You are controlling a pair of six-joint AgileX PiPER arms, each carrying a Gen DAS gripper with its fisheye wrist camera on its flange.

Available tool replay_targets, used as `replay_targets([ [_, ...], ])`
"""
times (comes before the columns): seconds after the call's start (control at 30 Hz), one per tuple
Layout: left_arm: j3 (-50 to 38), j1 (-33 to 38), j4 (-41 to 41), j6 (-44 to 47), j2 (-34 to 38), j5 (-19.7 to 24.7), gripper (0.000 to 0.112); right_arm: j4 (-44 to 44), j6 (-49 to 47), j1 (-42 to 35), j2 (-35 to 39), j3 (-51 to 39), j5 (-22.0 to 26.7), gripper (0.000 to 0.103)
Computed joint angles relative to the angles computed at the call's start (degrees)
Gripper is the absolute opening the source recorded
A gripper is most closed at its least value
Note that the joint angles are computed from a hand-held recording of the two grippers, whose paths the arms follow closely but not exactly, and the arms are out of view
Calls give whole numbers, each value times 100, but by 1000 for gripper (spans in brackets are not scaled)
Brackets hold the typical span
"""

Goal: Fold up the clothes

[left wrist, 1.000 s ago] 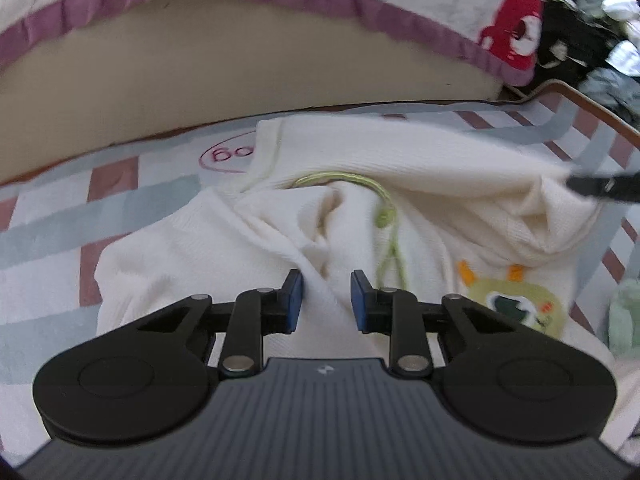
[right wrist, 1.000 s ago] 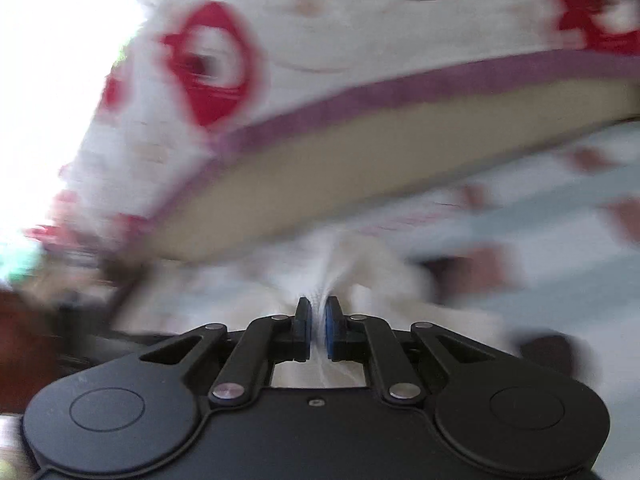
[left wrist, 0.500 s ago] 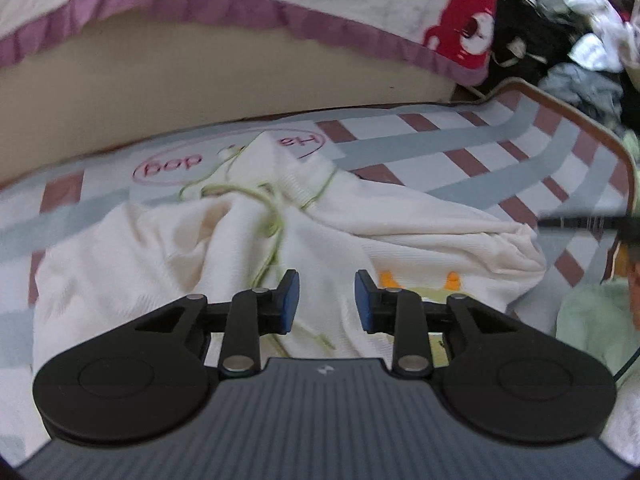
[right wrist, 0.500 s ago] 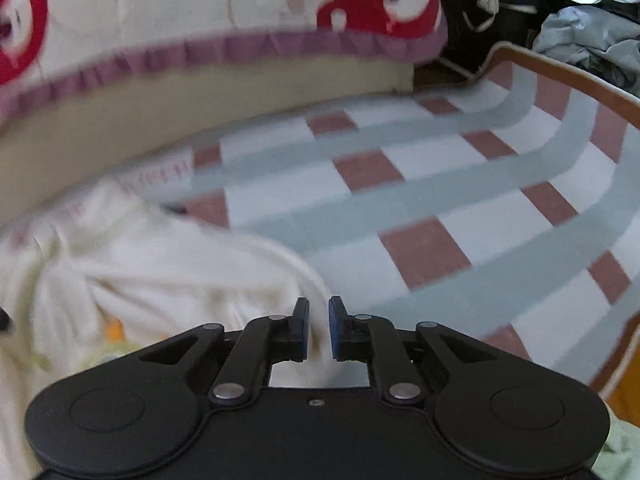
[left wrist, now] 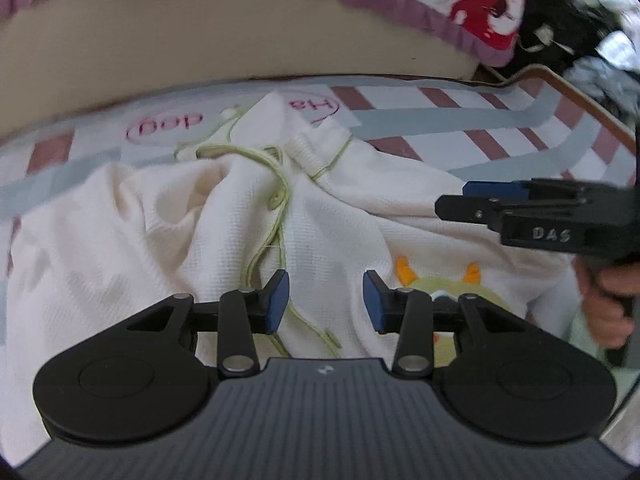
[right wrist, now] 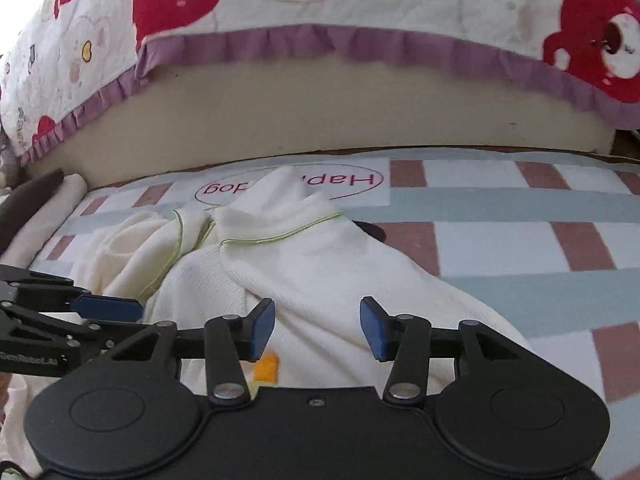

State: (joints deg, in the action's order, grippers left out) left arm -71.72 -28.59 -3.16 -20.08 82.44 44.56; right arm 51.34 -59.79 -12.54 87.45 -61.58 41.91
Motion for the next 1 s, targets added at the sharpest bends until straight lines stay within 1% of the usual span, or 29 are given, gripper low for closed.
replay_targets([
  [0.03,-78,115,-205,168,41,22,39,-6,75,49,55,-78,47,53],
  [0.07,-173,193,-181,303,56,33,41,24,115,78,125,-182,197,53],
  [0.1,-291,213,72,314,61,48,41,123,15,100,205,-245,342,54],
  [0.13,-410,141,554,103,82,69,43,109,-74,173,276,-312,407,56],
  [0.17,-515,54,1082,-163,111,105,48,-76,-92,340,371,-406,321,59],
  [0.2,-602,61,1381,-273,155,118,52,-265,-125,522,466,-479,162,61],
  [0.23,-682,159,1451,-224,210,114,61,-442,-95,693,542,-509,-88,65],
  [0.27,-761,289,1386,-90,290,150,66,-653,9,865,617,-529,-388,69],
  [0.3,-841,426,1256,66,395,225,66,-942,201,1012,694,-551,-676,70],
  [0.37,-803,605,1055,278,513,282,66,-1458,644,1075,845,-626,-905,70],
  [0.4,-756,679,966,369,561,296,66,-1489,705,992,921,-676,-836,70],
  [0.47,-627,817,762,514,627,271,67,-1431,810,738,1104,-851,-471,70],
  [0.53,-345,949,373,569,558,46,69,-1497,1052,608,1194,-986,-233,70],
  [0.57,-265,988,253,555,554,-23,70,-1513,1149,553,1223,-1036,-141,71],
  [0.6,-244,999,217,493,579,-48,70,-1528,1246,498,1253,-1088,-48,77],
  [0.63,-200,1021,175,483,584,-86,70,-1664,1373,511,1237,-1060,-114,82],
  [0.67,-155,1046,137,511,580,-130,71,-1891,1535,567,1191,-979,-279,91],
  [0.7,-140,1050,122,517,582,-151,71,-2162,1698,644,1146,-870,-502,95],
  [0.77,-118,1044,104,507,585,-182,72,-2388,1708,718,1115,-661,-828,97],
  [0.83,-88,1049,82,516,576,-215,72,-2131,1540,625,1150,-681,-786,96],
  [0.87,-65,1057,52,570,559,-226,72,-1963,1451,562,1175,-717,-722,81],
  [0.9,-38,1068,7,663,535,-234,72,-1600,1169,442,1171,-748,-592,41],
  [0.93,-25,1064,-14,772,504,-222,67,-1233,953,283,1156,-822,-399,25],
  [0.97,-25,1045,-12,894,469,-192,56,-1005,917,154,1141,-904,-296,9],
  [1.0,-26,994,79,956,422,-165,50,-718,824,25,1058,-894,-387,7],
])
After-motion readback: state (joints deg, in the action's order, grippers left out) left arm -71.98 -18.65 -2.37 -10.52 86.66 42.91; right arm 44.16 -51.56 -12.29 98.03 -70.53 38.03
